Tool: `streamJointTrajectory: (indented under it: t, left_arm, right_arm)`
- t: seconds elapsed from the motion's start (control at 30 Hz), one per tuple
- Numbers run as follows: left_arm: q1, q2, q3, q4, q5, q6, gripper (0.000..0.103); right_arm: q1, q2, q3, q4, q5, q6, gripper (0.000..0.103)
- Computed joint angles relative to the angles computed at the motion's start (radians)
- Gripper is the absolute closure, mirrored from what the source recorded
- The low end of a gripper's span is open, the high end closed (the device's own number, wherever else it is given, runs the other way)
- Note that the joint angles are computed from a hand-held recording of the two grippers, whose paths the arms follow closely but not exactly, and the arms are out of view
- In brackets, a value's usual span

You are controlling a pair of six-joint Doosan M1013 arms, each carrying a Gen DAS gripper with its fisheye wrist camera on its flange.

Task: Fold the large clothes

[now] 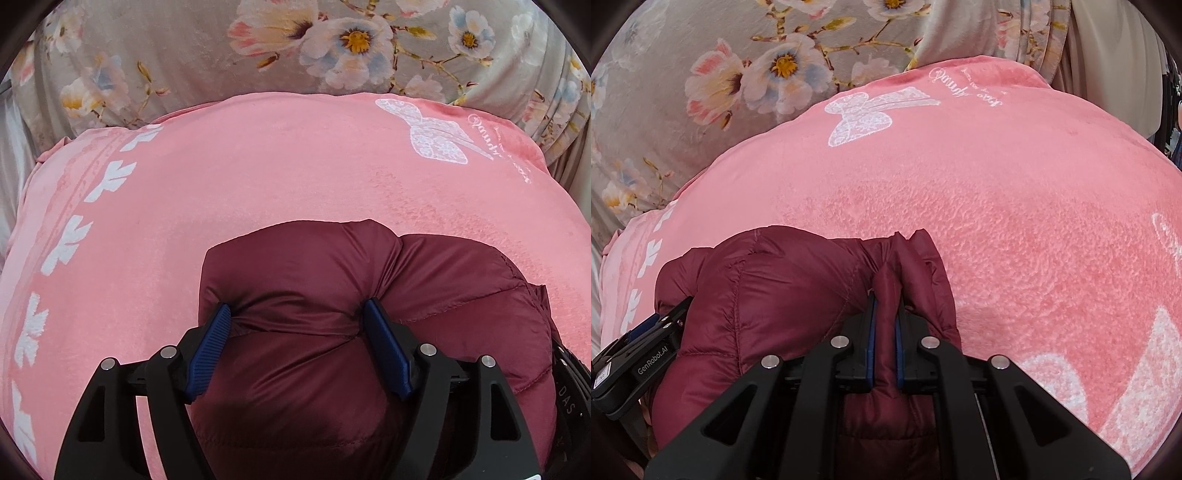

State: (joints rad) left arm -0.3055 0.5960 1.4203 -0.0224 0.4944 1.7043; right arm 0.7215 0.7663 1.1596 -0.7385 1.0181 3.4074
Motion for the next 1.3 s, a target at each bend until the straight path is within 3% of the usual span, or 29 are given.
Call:
streamJointTrajectory:
  t: [0.73, 0.9, 0.97, 1.07, 1.13, 1.17, 1.3]
  left_arm:
    - [-0.013, -0.005, 0.026, 0.116, -0.059, -0.095, 0.029]
    - [-0.013, -0.005, 0.027, 0.12, -0.06, -0.103, 0.029]
    - [-0.006, -0.005, 0.021, 0.082, -0.04, -0.081, 0.024]
    - [0.027, -0.021, 0.017, -0.094, 0.034, 0.067, 0.021]
    - [0.051, -0.039, 0.028, -0.182, 0.072, 0.131, 0.018]
    - [0.061, -0.049, 0.035, -0.225, 0.088, 0.162, 0.017]
    - [0.093, -0.085, 0.065, -0.336, 0.159, 0.24, 0.017]
  right_arm:
    - [0.0, 0.001, 0.0, -0.006, -0.005, 0.008, 0.097]
    - [-0.002, -0.012, 0.027, -0.029, -0.043, 0.049, 0.097]
    - [-0.004, -0.035, 0.07, -0.056, -0.104, 0.108, 0.096]
    - [0.009, -0.072, 0.116, -0.077, -0.121, 0.157, 0.081]
    - [0.039, -0.09, 0.128, -0.102, -0.056, 0.185, 0.039]
    - [0.051, -0.098, 0.135, -0.112, -0.037, 0.194, 0.037]
    - [0.079, -0.137, 0.186, -0.071, -0.105, 0.169, 0.037]
